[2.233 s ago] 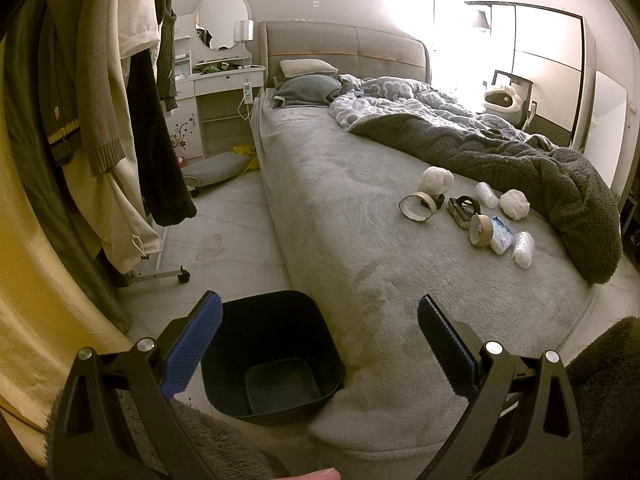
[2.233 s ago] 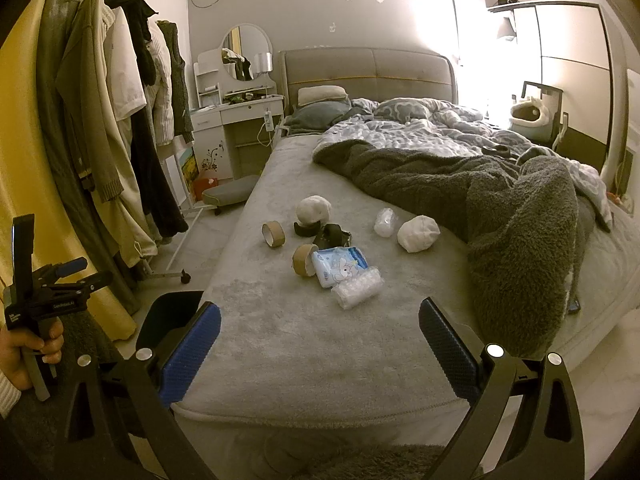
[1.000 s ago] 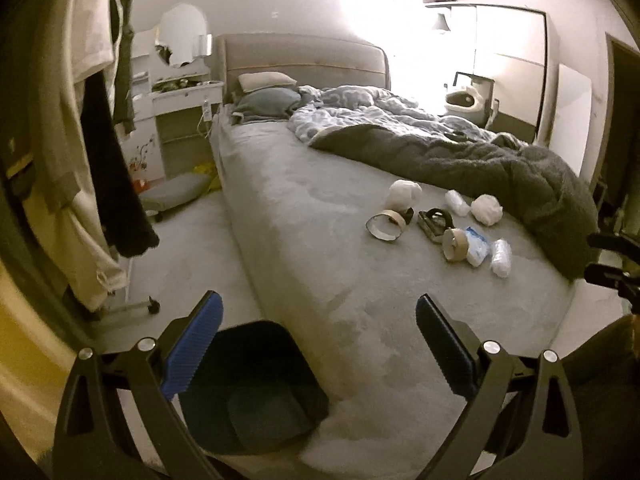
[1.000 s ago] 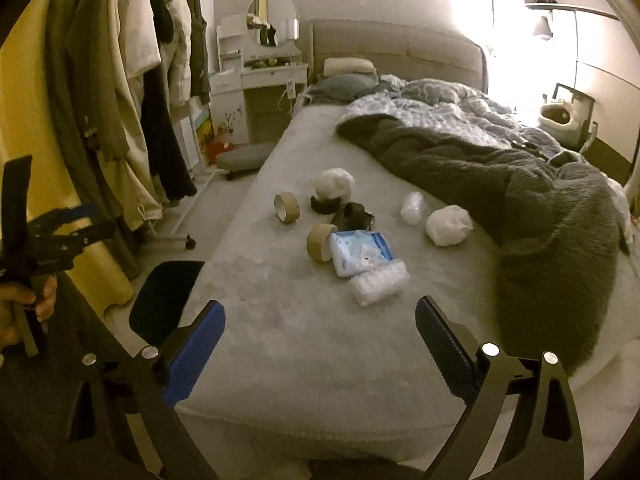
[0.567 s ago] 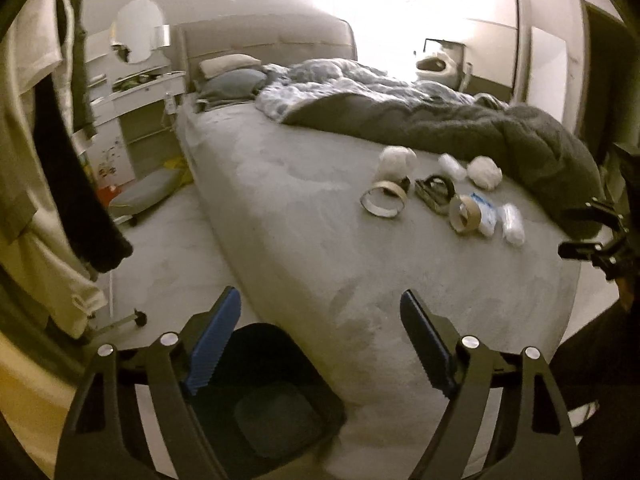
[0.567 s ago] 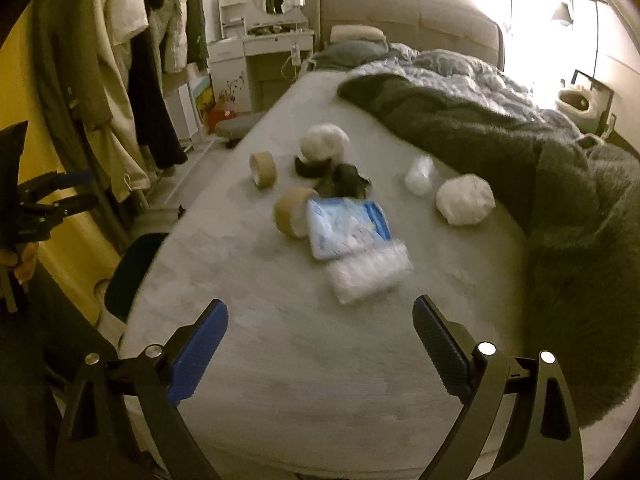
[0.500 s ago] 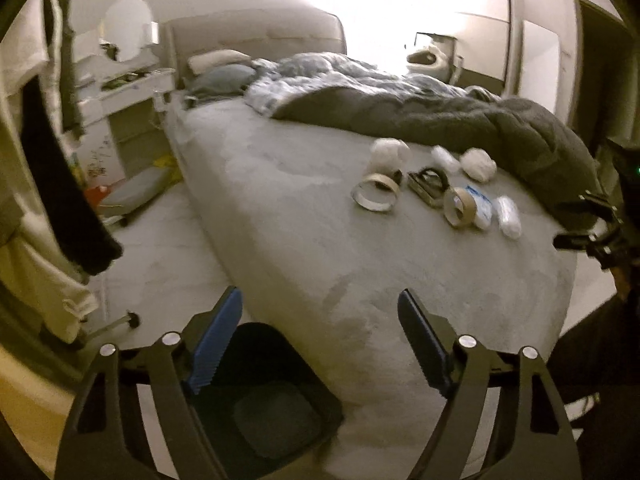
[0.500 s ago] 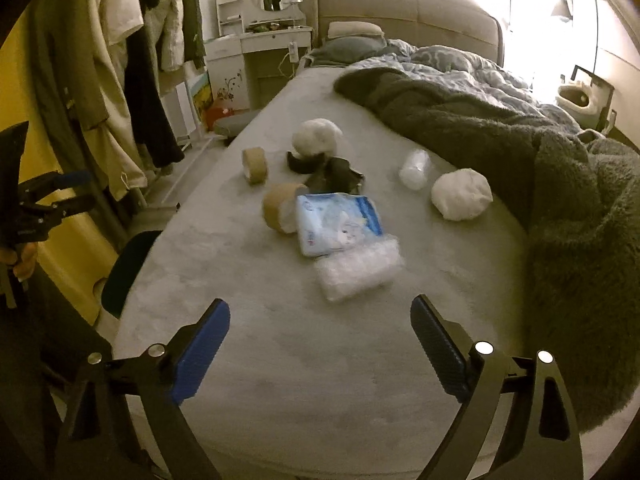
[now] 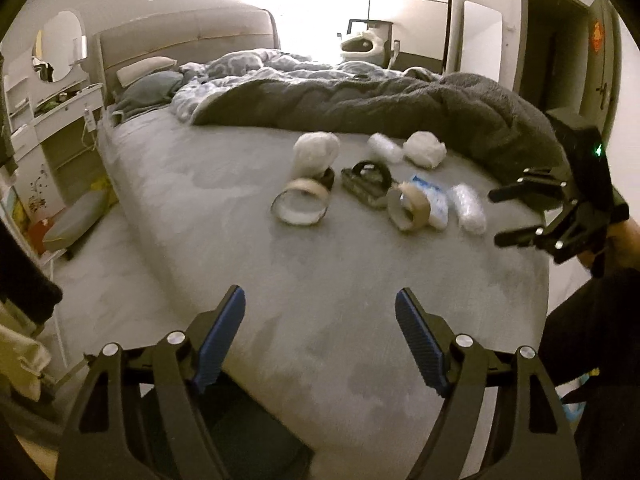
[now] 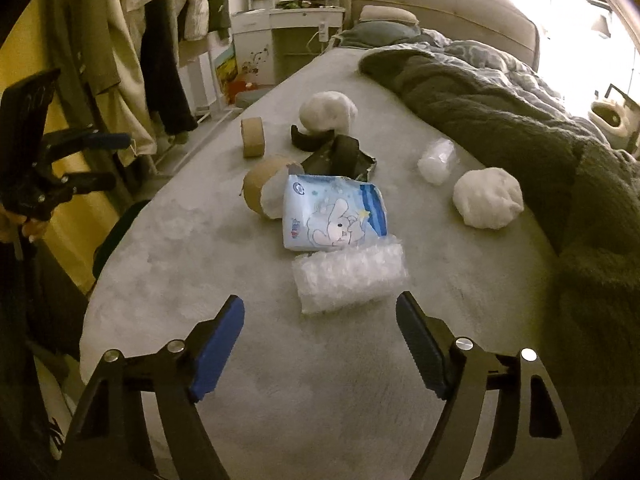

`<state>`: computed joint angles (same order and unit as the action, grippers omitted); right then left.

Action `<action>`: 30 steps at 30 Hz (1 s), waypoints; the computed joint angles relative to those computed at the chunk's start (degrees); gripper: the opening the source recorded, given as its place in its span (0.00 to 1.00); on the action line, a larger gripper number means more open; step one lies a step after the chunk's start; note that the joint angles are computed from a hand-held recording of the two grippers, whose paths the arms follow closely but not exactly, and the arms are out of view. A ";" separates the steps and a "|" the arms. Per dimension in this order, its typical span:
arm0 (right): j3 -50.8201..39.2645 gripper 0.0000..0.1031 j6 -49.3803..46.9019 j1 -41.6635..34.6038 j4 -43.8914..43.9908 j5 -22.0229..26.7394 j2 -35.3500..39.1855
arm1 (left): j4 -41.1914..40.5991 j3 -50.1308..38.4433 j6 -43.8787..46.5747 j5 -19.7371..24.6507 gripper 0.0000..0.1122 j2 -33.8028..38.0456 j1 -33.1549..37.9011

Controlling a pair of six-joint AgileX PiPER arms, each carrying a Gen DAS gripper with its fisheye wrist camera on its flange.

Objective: Collect trash
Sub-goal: 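Close the right tool on the clear bubble-wrap roll while the left tool approaches a brown tape roll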

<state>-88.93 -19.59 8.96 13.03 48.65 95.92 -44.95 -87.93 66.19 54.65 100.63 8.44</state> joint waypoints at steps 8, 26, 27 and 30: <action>-4.67 0.76 -5.21 -2.32 3.83 1.24 4.35 | 2.61 -7.66 -4.99 -1.27 0.82 6.02 -3.05; -13.78 0.59 -6.10 -4.84 2.11 6.50 11.55 | 4.53 -24.87 -12.63 3.27 0.85 17.53 -5.81; -14.05 0.55 -5.80 -5.08 2.04 6.54 11.74 | 4.61 -25.52 -13.11 3.26 0.85 17.90 -6.01; -14.52 0.39 -4.48 -6.18 1.75 6.71 11.67 | 4.44 -27.70 -14.68 3.30 0.85 19.18 -6.64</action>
